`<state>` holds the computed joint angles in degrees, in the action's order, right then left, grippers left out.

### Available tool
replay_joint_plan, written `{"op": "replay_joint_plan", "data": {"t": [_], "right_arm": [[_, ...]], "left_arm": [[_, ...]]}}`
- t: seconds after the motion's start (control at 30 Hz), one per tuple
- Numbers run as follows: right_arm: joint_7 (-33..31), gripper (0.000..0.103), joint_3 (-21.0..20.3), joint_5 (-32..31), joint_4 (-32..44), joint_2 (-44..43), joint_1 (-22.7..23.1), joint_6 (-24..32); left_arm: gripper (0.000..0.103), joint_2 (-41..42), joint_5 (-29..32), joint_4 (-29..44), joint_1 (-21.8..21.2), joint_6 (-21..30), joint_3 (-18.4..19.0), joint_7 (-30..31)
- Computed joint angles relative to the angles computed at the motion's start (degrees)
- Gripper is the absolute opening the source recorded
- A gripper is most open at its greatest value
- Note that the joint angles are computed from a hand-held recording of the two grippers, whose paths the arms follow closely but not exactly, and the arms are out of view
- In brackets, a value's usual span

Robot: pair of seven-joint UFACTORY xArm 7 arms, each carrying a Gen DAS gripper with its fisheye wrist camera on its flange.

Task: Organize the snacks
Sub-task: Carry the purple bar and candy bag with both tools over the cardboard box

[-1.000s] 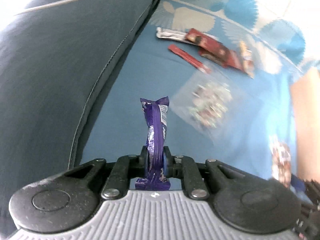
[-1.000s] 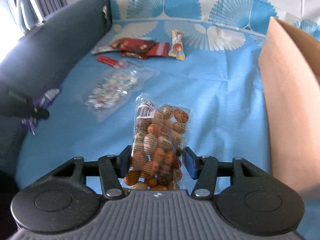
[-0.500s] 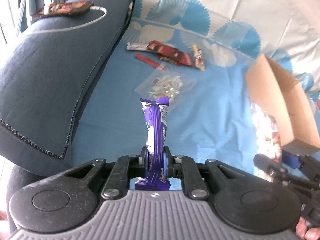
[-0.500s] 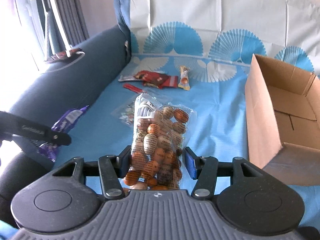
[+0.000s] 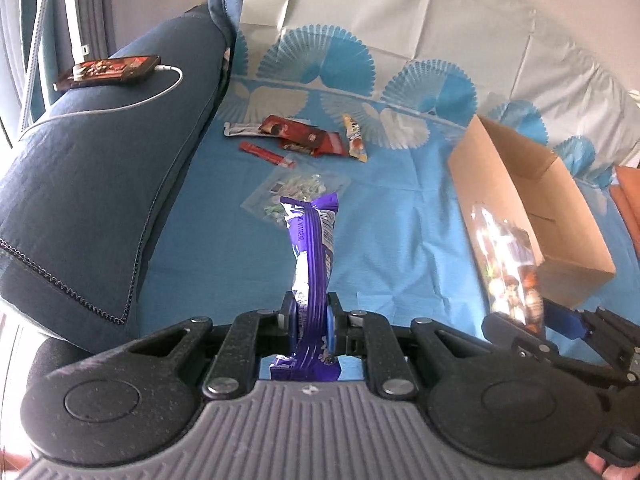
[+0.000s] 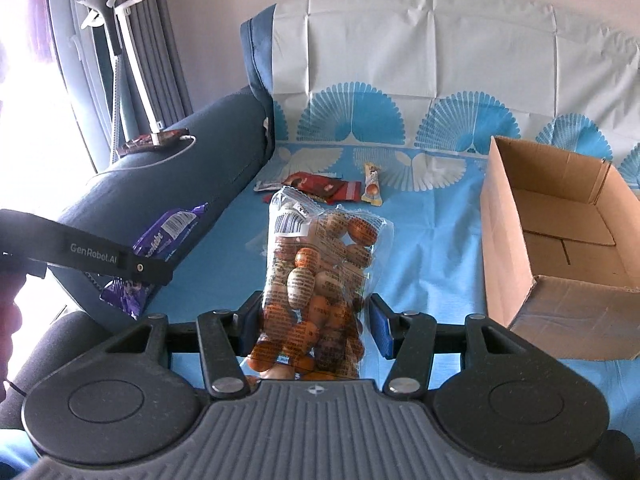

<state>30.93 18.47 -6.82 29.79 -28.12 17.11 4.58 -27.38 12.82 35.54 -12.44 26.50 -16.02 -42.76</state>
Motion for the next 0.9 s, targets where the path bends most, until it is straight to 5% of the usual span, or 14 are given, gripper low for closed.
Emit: {"op": "replay_joint_plan", "data": {"t": [0.5, 0.9], "right_arm": [[-0.3, 0.057, -1.1, 1.1, -1.2, -0.5, 0.8, -1.3], [2.8, 0.057, 1.2, 0.1, -0.9, -1.3, -3.4, -2.0]], "left_arm": [[0.015, 0.6, 0.8, 0.7, -0.2, 1.0, -0.4, 0.1], [0.015, 4.3, 2.1, 3.8, -0.3, 1.5, -0.3, 0.0]]}}
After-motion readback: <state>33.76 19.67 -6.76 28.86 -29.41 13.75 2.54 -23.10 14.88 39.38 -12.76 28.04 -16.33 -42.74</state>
